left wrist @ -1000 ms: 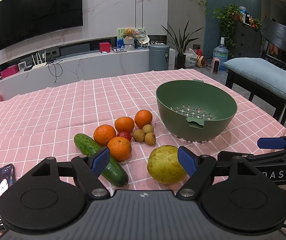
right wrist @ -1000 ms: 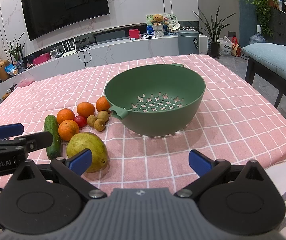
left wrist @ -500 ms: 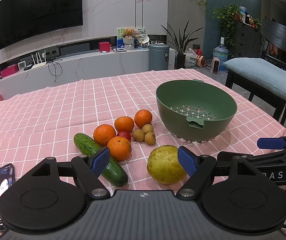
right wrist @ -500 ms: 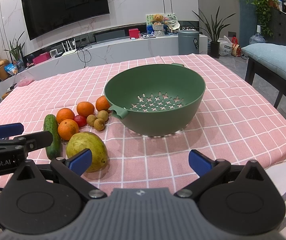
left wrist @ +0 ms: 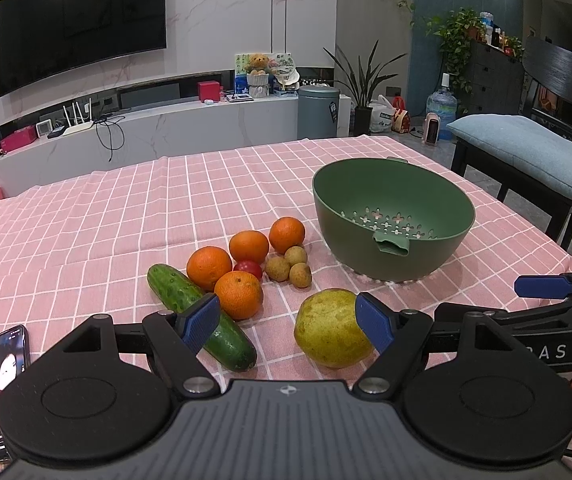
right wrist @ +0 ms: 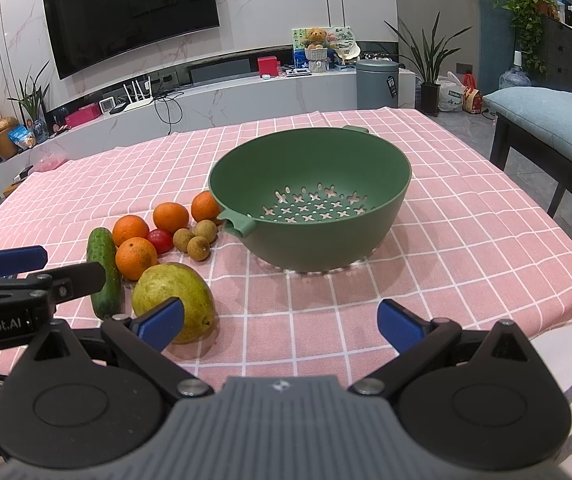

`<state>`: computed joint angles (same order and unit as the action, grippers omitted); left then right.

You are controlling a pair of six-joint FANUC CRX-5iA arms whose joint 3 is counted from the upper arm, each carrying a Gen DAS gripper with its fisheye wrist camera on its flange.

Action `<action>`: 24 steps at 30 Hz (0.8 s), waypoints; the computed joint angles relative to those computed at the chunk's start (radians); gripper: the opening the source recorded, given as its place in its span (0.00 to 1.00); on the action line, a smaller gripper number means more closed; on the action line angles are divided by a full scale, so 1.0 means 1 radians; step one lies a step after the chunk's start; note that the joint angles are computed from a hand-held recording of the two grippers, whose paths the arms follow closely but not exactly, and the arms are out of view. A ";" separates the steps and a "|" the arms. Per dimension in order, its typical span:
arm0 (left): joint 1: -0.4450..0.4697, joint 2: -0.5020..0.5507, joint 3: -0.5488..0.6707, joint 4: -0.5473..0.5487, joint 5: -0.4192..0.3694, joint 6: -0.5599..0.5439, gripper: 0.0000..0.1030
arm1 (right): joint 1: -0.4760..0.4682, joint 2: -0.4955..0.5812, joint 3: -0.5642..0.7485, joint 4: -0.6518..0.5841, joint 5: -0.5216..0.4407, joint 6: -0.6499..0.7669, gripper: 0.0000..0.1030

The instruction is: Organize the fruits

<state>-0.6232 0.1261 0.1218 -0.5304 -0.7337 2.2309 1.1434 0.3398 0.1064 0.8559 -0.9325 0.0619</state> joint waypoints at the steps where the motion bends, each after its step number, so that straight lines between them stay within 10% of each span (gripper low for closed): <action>1: 0.000 0.001 0.002 0.003 -0.002 -0.002 0.87 | 0.000 0.000 0.001 -0.001 0.000 0.001 0.96; 24: 0.185 0.049 0.049 0.364 -0.091 -0.227 0.66 | -0.055 0.144 0.307 -0.334 0.027 0.378 0.80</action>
